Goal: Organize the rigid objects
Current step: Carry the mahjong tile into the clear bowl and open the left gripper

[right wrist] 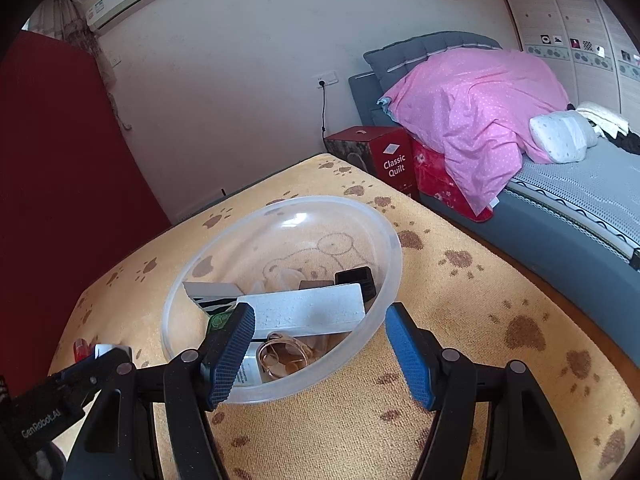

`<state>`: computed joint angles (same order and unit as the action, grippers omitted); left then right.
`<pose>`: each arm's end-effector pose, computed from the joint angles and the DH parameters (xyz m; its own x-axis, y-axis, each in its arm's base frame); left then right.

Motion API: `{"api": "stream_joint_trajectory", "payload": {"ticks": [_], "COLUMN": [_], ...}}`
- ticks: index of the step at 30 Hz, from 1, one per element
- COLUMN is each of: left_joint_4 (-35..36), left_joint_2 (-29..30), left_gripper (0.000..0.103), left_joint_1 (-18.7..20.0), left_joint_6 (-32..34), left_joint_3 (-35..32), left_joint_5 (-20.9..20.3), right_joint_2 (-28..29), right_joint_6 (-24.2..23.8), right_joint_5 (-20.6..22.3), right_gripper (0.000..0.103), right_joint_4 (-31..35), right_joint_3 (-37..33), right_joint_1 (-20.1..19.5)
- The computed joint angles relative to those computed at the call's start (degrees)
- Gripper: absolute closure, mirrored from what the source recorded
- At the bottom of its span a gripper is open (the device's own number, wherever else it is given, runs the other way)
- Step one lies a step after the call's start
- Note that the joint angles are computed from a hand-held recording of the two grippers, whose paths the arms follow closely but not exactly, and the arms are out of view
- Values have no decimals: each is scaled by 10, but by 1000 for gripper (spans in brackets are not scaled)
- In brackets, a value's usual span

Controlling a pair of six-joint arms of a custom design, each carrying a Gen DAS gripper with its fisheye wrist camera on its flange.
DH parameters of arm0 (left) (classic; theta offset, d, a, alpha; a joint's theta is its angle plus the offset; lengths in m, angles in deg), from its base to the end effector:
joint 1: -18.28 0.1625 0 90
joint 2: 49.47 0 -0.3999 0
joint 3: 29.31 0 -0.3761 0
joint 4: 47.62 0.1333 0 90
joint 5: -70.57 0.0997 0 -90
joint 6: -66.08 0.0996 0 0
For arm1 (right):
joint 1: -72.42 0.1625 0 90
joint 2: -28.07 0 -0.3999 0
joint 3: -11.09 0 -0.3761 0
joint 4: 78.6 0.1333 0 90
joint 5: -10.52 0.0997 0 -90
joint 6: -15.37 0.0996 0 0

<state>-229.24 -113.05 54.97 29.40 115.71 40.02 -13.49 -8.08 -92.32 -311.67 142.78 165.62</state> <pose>-0.1425 -0.3794 0.1165 -0.8129 -0.0973 -0.5742 0.3787 0.6608 -0.6481 0.1353 -0.4291 0.0727 -0.8888 -0.1269 0.4404 -0.4222 0.6008 -0.6788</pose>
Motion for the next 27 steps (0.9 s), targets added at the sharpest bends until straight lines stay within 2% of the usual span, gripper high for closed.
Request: {"api": "stream_joint_trajectory", "payload": {"ticks": [5,12,20,23,25,27], "left_joint_4": [-45,-66,-109,-116,-125,-132], "left_joint_2": [36,65,95,94,92,89], "left_gripper": [61,61,61,56,47,45], "left_joint_1": [18,40,58,62,59,54], "left_joint_6": [51,97,153,154,147,138], "left_joint_3": [-33,-67,-92,-92,-86,-78], "left_joint_5": [-14,-32,-55,-62,-53,-42], "right_joint_2": [10,13,17,20,19,19], "right_joint_6": [-4,3,9,7,7,7], "right_joint_5": [-3,-1,-7,-7,-5,-5], "right_gripper": [21,5,1,1,1,0], "right_joint_4": [-35,-43,-54,-56,-55,-56], "right_joint_3": [1,0,-3,-4,-4,-3], "right_joint_1": [1,-4,-5,-6,-7,-7]}}
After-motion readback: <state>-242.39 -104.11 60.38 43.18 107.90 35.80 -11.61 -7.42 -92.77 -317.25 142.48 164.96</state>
